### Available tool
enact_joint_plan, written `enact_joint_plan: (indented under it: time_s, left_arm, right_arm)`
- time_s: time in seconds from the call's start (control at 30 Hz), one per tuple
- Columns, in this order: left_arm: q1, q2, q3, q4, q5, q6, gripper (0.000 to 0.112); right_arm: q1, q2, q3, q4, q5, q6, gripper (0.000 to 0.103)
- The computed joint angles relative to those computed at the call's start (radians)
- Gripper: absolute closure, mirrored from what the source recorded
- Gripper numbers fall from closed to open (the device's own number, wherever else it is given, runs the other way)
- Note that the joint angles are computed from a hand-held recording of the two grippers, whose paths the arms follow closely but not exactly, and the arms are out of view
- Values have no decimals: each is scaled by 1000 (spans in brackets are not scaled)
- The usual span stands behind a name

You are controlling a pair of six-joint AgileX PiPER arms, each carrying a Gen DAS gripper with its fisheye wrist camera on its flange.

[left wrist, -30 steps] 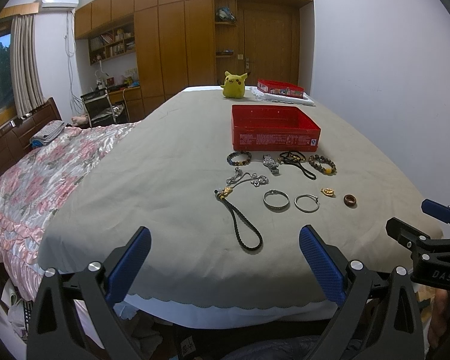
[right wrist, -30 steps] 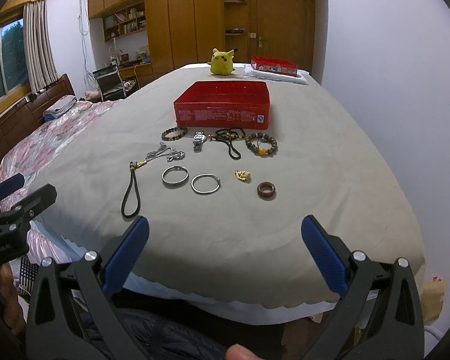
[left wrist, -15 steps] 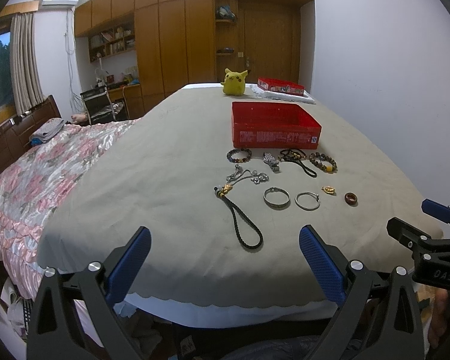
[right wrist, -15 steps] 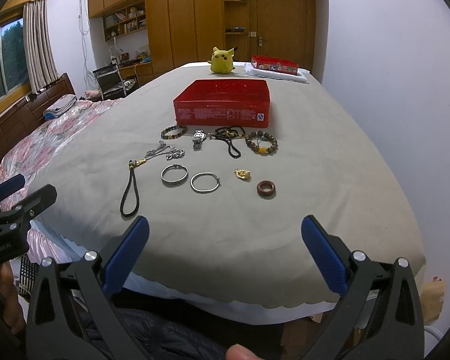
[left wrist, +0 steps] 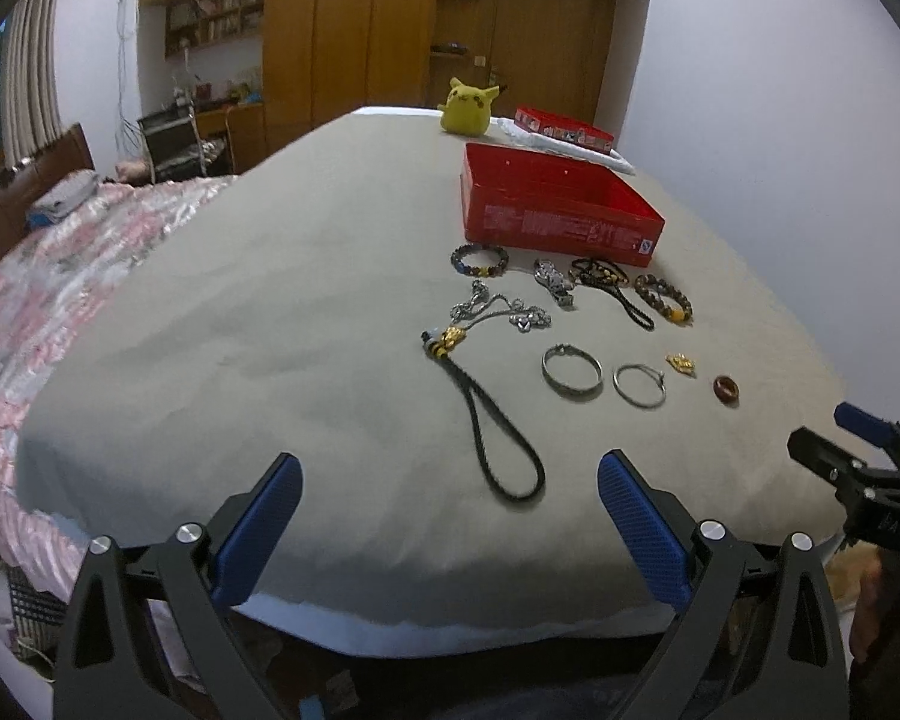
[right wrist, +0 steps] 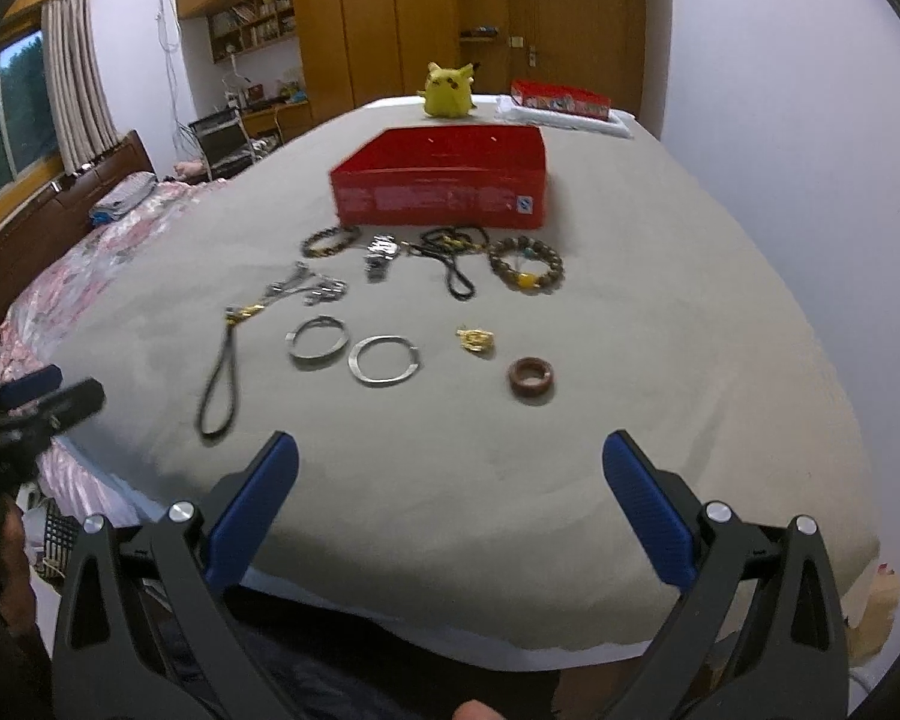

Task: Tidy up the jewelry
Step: 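Grasp the black cord pendant with left tool while right tool grasps brown ring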

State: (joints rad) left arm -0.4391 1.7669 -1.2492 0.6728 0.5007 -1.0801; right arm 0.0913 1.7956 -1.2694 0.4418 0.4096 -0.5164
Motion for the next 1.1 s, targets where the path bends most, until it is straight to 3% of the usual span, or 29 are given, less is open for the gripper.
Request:
enact_joint_plan:
  time_s: [0.07,0.1,0.17,0.37,0.47,0.6,0.7,0.8,0.87,0.93,0.97,1.1]
  left_arm:
    - [42,52,-49,-99,-36,98,18]
    - [63,86,-85,-168,-39,166,22]
    - [89,148,-153,-259,-24,258,30]
    - [115,342,-389,-378,83,403,49]
    - [126,424,-498,-425,140,452,50]
    - [113,489,-595,-361,200,429,50]
    - [116,520,-646,-354,218,441,51]
    - [119,538,-675,-341,226,442,59]
    - [124,541,-683,-343,226,449,70]
    - [132,535,-676,-363,216,460,93]
    - [137,536,-678,-380,215,472,97]
    - [145,523,-661,-405,201,486,104]
  right_arm:
    - [-12,46,-44,3,10,-15,11]
    - [-14,70,-72,-12,24,-4,27]
    - [-26,140,-158,-33,86,18,44]
    - [-48,279,-318,-81,162,65,45]
    - [-56,331,-385,-111,198,93,46]
    - [-59,395,-469,-138,245,115,58]
    - [-57,425,-506,-149,254,119,60]
    - [-58,440,-524,-142,249,103,61]
    - [-59,447,-532,-130,248,90,62]
    - [-56,449,-534,-139,240,90,66]
    - [-56,449,-533,-137,239,86,70]
    - [-68,450,-533,-91,244,40,74]
